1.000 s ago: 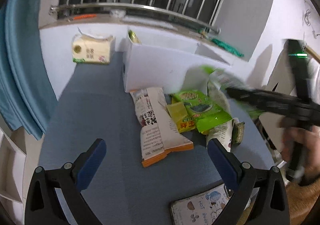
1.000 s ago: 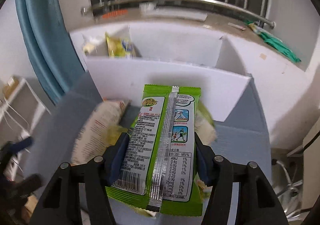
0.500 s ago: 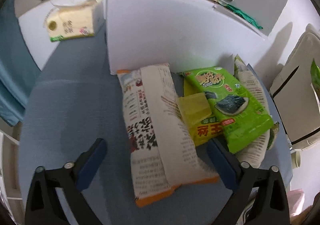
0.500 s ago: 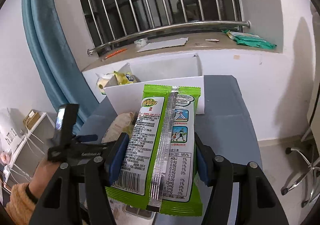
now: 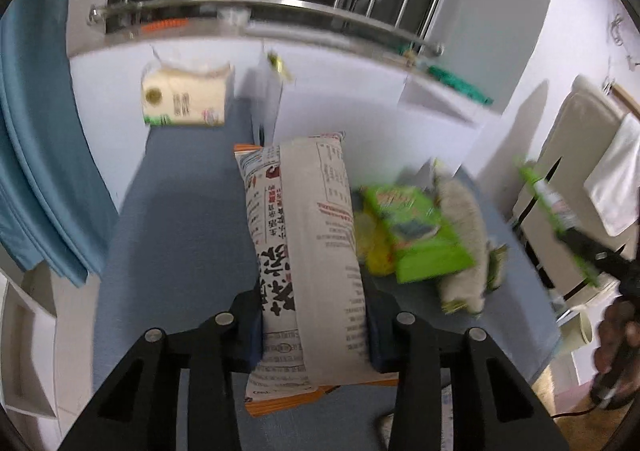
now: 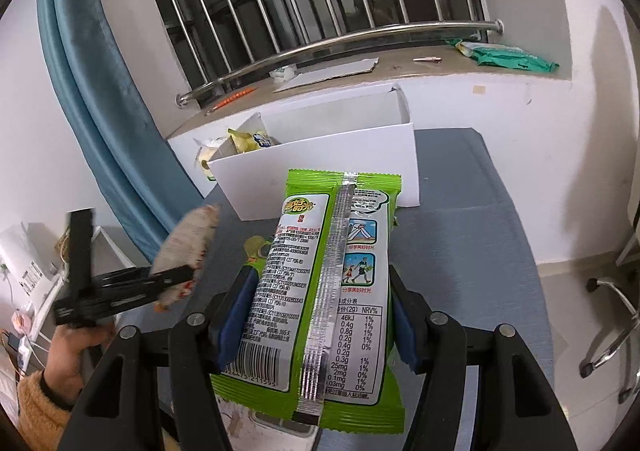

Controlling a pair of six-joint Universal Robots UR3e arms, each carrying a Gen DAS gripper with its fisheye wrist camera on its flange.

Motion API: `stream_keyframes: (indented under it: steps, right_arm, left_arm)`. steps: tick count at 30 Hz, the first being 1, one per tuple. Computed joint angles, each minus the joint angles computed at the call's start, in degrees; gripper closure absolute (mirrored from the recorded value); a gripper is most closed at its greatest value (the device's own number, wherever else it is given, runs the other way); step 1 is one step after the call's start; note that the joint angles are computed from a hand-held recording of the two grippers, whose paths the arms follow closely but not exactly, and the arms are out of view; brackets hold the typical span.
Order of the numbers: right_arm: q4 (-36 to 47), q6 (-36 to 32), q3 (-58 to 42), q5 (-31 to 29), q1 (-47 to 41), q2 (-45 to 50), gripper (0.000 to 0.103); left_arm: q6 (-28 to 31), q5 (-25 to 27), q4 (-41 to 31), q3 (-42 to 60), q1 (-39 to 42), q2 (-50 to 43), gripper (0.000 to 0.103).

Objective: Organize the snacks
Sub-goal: 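Lift the green wafer pack with the right gripper while the left gripper grasps the white bread bag, then carry both held packs over the white box and release them inside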

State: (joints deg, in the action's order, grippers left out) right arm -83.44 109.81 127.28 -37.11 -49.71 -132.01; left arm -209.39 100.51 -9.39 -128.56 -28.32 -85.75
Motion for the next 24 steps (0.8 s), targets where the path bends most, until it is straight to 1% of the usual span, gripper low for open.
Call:
stream_keyframes:
  steps: [1,5,6,9,11,12,13,14,16,17,18,19,21,22,23,24]
  right_arm:
    - [-2.0,1.5,0.1,0.5,1.2,1.2,0.037]
    - [-14.4,9.8,-0.3,1.9,7.1,7.2,0.037]
    - [-20.0,13.8,-1.3,1.9,9.6,10.4,0.037]
    - [-34.3,24.4,-5.7,2.0,15.6,19.9,0.037]
    - [-45.5,34.9,-13.3,0.2,21.6,30.6,0.037]
    - [-47.3,37.1,-16.2,-0.3,23.1,33.8,0.037]
    - [-50.1,41.1,-21.6,-1.4,25.8,39.2,0.037]
    - [-51.0,43.9,-26.8,-2.8,28.0,43.7,0.036]
    - [-52.4,48.8,-38.0,-6.7,32.3,52.5,0.036]
    - [-52.8,50.8,-43.7,-8.9,34.2,56.7,0.036]
    - [-52.3,51.3,-47.0,-10.2,35.1,58.9,0.036]
    - [-51.1,52.4,-52.5,-11.9,36.4,62.6,0.036]
    - [-47.9,53.9,-61.7,-13.7,37.8,68.3,0.035]
    - [-46.5,54.4,-64.5,-13.9,38.0,70.1,0.034]
    - [-44.5,55.0,-69.0,-14.1,38.5,73.0,0.029]
    - [-42.9,55.1,-71.8,-14.9,38.8,74.6,0.013]
  left_arm:
    - [0.3,0.6,-0.4,0.9,-0.2,0.9,0.060]
    - [3.7,-1.8,-3.3,7.9,2.2,1.3,0.060]
    - [4.8,-2.5,-4.5,9.4,3.1,1.9,0.060]
    - [7.8,-4.3,-6.7,19.5,4.7,-3.6,0.060]
    - [9.6,-5.9,-9.7,28.1,6.2,-8.7,0.060]
    - [10.3,-6.5,-11.4,32.3,6.8,-11.2,0.060]
    - [11.0,-7.2,-13.8,37.1,7.6,-14.0,0.060]
    - [11.6,-7.8,-15.8,41.9,8.6,-17.1,0.060]
    - [12.1,-8.9,-21.1,52.5,10.3,-23.9,0.060]
    - [12.4,-9.3,-22.7,56.0,10.9,-26.3,0.060]
    - [12.9,-9.1,-25.0,60.3,11.1,-28.9,0.060]
    - [13.8,-8.8,-27.8,65.4,11.4,-32.0,0.060]
    - [14.3,-8.4,-30.1,70.4,11.6,-35.6,0.058]
    - [14.6,-8.3,-32.2,73.7,11.8,-37.6,0.045]
    - [14.4,-6.6,-35.4,78.0,11.5,-40.0,0.028]
    - [14.0,-5.3,-37.1,80.0,11.5,-41.1,0.001]
